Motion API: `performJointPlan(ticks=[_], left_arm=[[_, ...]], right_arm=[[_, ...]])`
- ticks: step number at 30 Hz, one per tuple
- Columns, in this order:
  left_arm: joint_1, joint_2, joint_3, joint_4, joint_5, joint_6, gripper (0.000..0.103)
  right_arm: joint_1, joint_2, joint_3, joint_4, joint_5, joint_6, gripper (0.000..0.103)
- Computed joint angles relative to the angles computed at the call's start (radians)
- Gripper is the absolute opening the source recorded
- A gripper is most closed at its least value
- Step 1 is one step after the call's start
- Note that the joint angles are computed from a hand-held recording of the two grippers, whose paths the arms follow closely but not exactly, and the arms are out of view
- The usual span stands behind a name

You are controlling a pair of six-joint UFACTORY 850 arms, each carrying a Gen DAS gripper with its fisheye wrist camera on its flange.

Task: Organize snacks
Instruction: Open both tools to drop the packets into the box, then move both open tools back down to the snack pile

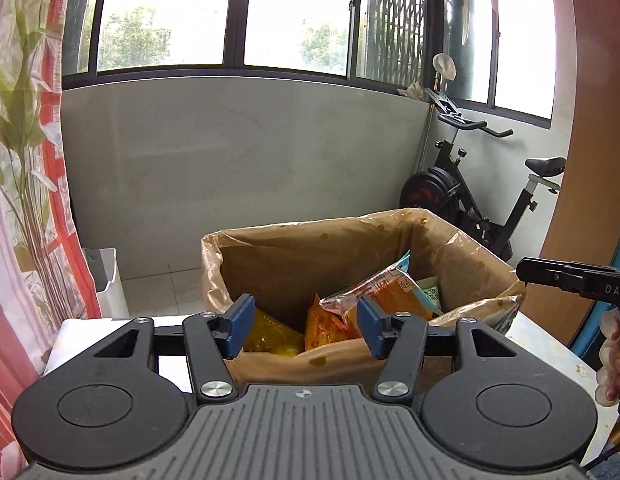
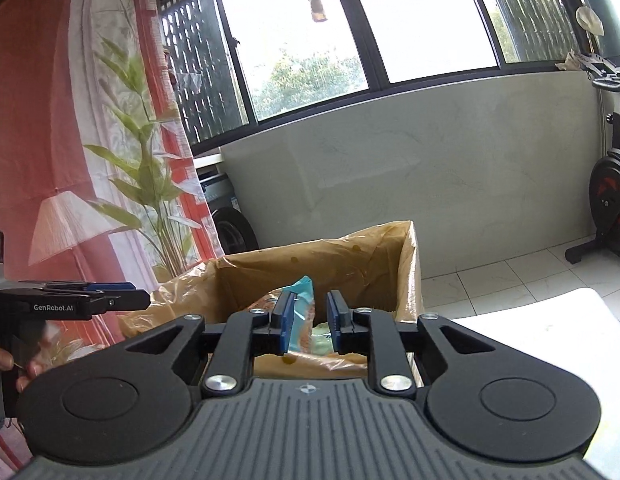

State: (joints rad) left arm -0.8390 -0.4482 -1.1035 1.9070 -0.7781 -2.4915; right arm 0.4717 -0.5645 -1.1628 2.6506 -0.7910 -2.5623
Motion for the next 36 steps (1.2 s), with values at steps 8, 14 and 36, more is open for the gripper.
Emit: performJointPlan(ticks=[8, 14, 36], left_arm=[[-0.053, 0.046, 0.130, 0.024, -0.051, -0.194, 0.059], [-0.054, 0.038, 0.175, 0.011, -0.014, -0.290, 0.059], [-0.035, -0.064, 0.159, 0.057, 0.092, -0.387, 0.058]], right_arm=[[0.007, 0.004, 0.085, -0.064, -0.033, 0.030, 0.021], [0.018, -0.025, 0.080, -0.093, 0.031, 0.085, 0.021], [0.055, -0.154, -0.062, -0.367, 0.217, 0.345, 0.048]])
